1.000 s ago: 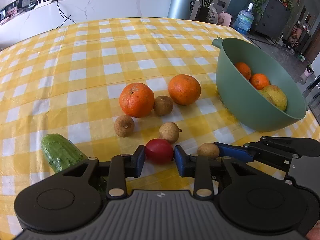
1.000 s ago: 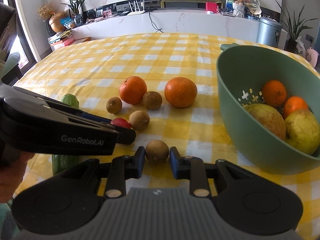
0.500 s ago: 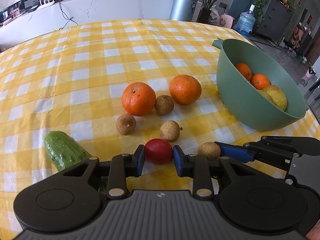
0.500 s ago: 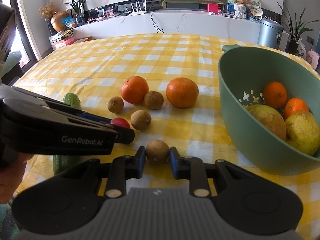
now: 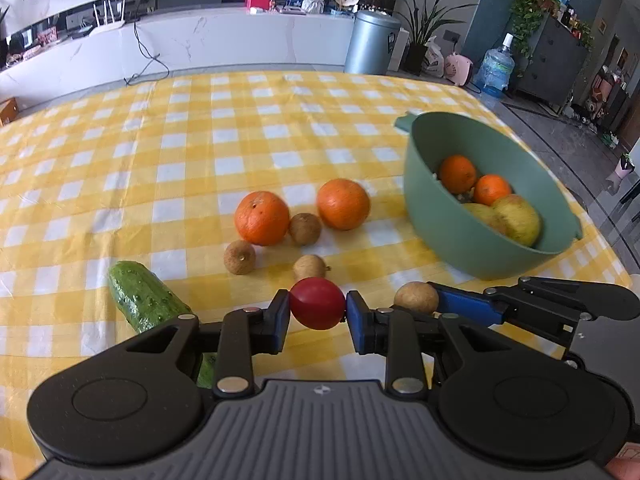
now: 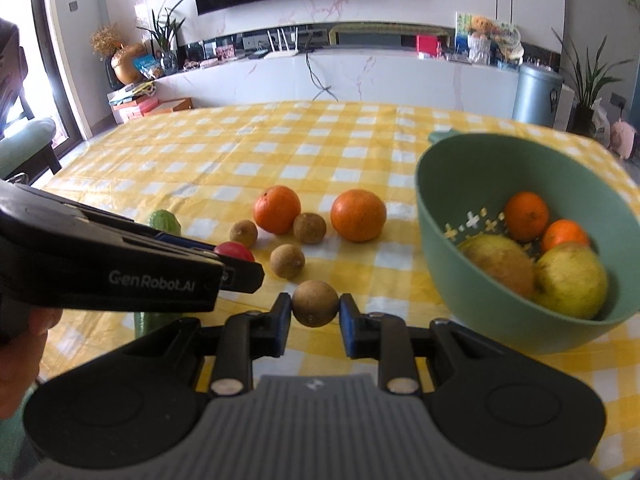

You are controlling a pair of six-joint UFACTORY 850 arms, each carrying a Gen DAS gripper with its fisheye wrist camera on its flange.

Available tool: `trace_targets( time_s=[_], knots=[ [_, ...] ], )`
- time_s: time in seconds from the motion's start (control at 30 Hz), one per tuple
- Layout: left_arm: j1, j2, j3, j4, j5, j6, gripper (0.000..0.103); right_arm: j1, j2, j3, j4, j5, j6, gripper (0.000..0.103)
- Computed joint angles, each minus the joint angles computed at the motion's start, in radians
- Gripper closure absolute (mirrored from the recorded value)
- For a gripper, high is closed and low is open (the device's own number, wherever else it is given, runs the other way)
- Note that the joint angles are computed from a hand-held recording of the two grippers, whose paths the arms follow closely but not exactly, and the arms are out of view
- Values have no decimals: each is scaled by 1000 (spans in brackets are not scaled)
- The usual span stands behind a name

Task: Organize fruits
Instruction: 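Carry the tomato and kiwi over the green colander and lower them inside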

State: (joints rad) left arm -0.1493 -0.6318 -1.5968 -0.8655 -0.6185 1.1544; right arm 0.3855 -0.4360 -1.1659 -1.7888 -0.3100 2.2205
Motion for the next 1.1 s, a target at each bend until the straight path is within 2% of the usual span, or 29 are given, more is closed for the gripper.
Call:
trace_targets(
  time_s=[0.3,0.6,0.8,1.1],
  knots=[
    [-30,80,60,-50,20,19,70,3,116,114,-132,-89,163,81],
    [-86,102,48,-48,35,18,70,-33,194,176,-108,-175,136,81],
    [-127,83,-4,-18,38,16,70,-79,188,156,-50,-171,38,81],
    [-182,-18,-154,99,-20,-139,70,-182,117,74,78,-47,-152,81]
  ],
)
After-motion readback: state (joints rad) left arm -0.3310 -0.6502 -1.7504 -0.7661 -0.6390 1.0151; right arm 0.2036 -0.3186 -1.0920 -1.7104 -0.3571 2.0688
